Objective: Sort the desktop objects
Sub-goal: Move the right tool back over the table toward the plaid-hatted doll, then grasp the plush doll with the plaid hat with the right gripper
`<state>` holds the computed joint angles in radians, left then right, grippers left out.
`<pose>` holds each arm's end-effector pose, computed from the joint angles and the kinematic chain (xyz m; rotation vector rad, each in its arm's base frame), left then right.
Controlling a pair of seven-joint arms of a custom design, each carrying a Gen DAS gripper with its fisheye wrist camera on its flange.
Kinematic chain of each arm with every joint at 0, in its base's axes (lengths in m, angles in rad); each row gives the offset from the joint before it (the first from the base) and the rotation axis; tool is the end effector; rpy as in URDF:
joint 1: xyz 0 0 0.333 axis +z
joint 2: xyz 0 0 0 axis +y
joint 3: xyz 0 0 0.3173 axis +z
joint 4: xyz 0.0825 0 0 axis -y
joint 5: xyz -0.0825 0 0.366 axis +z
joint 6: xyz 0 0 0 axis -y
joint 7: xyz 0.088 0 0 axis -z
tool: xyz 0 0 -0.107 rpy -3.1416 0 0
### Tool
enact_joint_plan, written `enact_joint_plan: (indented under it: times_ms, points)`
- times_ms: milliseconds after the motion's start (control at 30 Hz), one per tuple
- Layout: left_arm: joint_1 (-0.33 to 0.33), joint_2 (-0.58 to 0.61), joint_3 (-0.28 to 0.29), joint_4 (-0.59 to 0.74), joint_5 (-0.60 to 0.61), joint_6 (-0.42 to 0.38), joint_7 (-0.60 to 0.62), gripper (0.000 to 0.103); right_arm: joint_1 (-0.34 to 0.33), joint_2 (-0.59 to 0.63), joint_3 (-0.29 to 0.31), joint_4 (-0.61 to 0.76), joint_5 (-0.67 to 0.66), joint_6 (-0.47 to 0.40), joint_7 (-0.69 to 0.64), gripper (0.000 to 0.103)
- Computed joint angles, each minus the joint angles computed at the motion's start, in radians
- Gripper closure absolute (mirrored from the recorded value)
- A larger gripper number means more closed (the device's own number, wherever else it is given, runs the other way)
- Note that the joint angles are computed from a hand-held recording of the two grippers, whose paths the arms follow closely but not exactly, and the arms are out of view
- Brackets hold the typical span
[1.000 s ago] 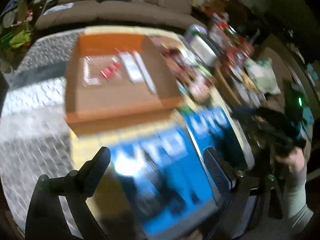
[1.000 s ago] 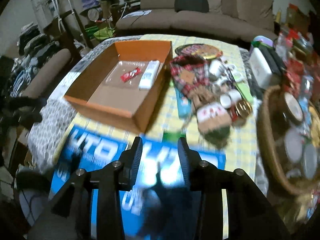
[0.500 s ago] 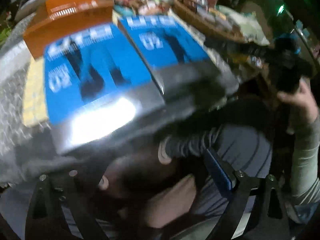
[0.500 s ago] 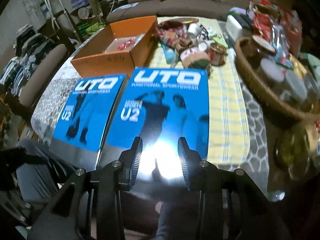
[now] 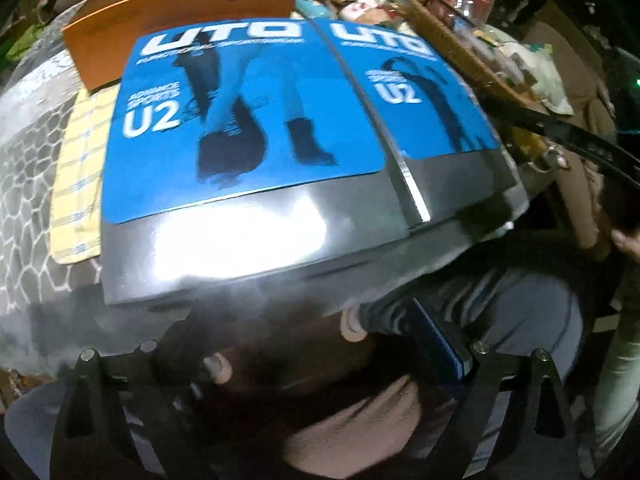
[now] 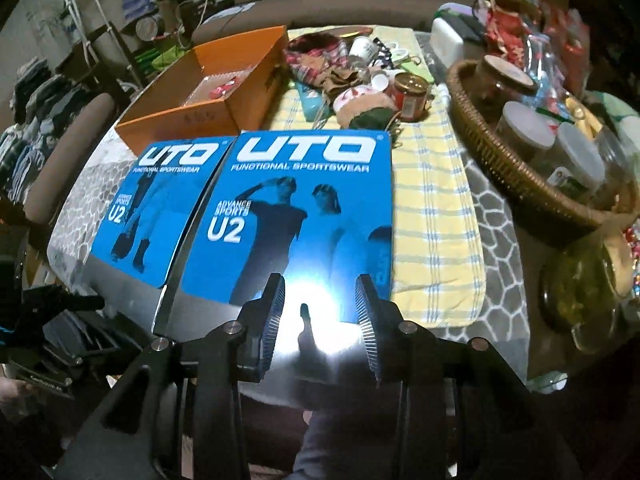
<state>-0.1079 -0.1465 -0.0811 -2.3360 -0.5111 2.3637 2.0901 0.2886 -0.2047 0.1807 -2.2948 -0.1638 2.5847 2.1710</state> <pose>0.4775 -0.0982 0.4247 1.6929 -2.4770 0.6169 0.4460 0.2341 0.4960 -1.8900 1.9049 -0.3726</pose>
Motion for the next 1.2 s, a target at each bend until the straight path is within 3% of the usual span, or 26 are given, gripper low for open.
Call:
enact_joint_plan:
  times_ms: [233,433,467,500,567,600,733,800,933,1000,1100,1200]
  points:
    - [-0.024,0.031,-0.024,0.038,-0.013,-0.044,0.009,0.008,-0.018,0.059,-0.027,0.046,-0.03,-0.031,0.028,0.068]
    - [-0.028,-0.024,-0.005,0.1,-0.086,-0.186,0.082,0.008,-0.014,0.052,-0.044,0.048,-0.012,0.011,-0.032,0.067]
    - [-0.029,-0.027,0.001,0.12,-0.103,-0.202,0.093,0.007,-0.013,0.05,-0.049,0.048,0.005,0.035,-0.05,0.06]
    - [-0.03,-0.027,0.003,0.15,-0.121,-0.202,0.099,0.006,-0.014,0.052,-0.051,0.051,0.017,0.048,-0.06,0.045]
    - [-0.029,-0.01,-0.003,0.195,-0.128,-0.165,0.104,0.0,-0.016,0.06,-0.056,0.057,0.043,0.094,-0.082,0.025]
    - [-0.03,0.008,-0.014,0.221,-0.113,-0.122,0.09,0.0,-0.017,0.069,-0.059,0.065,0.055,0.11,-0.096,0.023]
    - [-0.025,0.159,-0.045,0.394,-0.091,-0.036,0.033,0.0,-0.025,0.114,-0.072,0.114,0.087,0.135,-0.14,0.022]
    - [-0.019,0.236,-0.068,0.478,-0.017,-0.008,-0.014,0.0,-0.031,0.142,-0.089,0.141,0.12,0.158,-0.172,0.02]
    - [0.0,0.447,-0.113,0.733,0.069,-0.081,-0.112,0.0,-0.036,0.207,-0.119,0.201,0.255,0.189,-0.306,0.02]
    - [0.009,0.519,-0.137,0.813,0.09,-0.08,-0.135,0.0,-0.045,0.26,-0.127,0.254,0.326,0.185,-0.391,0.02]
    - [0.012,0.619,-0.166,0.925,0.126,-0.058,-0.195,0.0,-0.057,0.364,-0.14,0.362,0.361,0.147,-0.454,0.02]
    - [0.0,0.757,-0.181,1.115,0.19,-0.109,-0.274,0.0,-0.069,0.476,-0.153,0.474,0.383,0.088,-0.466,0.02]
